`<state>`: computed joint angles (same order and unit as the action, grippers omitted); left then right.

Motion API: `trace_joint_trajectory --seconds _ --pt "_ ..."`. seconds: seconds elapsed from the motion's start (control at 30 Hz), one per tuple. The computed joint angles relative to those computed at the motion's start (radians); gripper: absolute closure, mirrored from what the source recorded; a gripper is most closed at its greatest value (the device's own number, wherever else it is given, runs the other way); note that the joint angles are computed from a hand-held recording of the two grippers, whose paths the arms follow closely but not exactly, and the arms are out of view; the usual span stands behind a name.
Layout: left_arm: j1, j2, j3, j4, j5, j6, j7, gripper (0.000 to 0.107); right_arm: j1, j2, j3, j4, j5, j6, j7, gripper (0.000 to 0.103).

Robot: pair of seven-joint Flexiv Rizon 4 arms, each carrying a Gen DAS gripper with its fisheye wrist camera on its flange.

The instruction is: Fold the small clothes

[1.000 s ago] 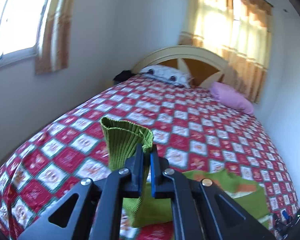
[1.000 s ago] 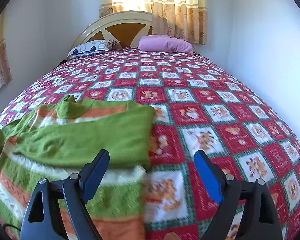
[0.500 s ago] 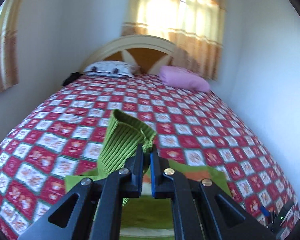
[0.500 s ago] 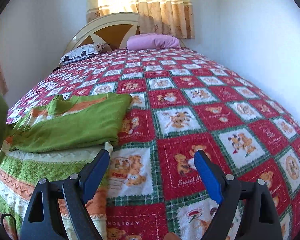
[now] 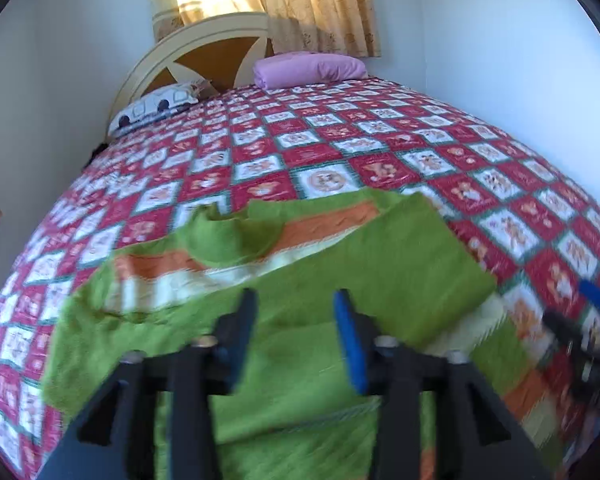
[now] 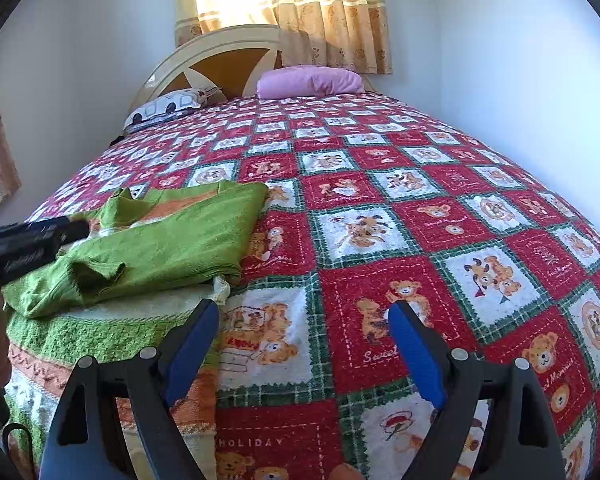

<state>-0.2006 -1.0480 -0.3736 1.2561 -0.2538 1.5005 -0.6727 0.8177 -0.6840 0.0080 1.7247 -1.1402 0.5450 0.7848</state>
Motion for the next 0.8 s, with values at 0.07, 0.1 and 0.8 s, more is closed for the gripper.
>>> trace_joint_trajectory --seconds 0.07,0.1,0.8 --pt "0.076 0.011 -0.072 0.056 0.023 0.062 0.056 0.034 0.001 0.003 -0.002 0.005 -0.01 0.003 0.009 0.016" --pt "0.11 0.015 -0.092 0.08 0.041 0.097 0.078 0.029 0.005 0.009 -0.005 0.012 -0.02 -0.002 0.021 0.016" --pt "0.089 -0.094 0.305 -0.103 0.018 0.02 -0.221 0.011 -0.151 -0.357 0.103 -0.56 0.203 0.429 -0.368 0.093"
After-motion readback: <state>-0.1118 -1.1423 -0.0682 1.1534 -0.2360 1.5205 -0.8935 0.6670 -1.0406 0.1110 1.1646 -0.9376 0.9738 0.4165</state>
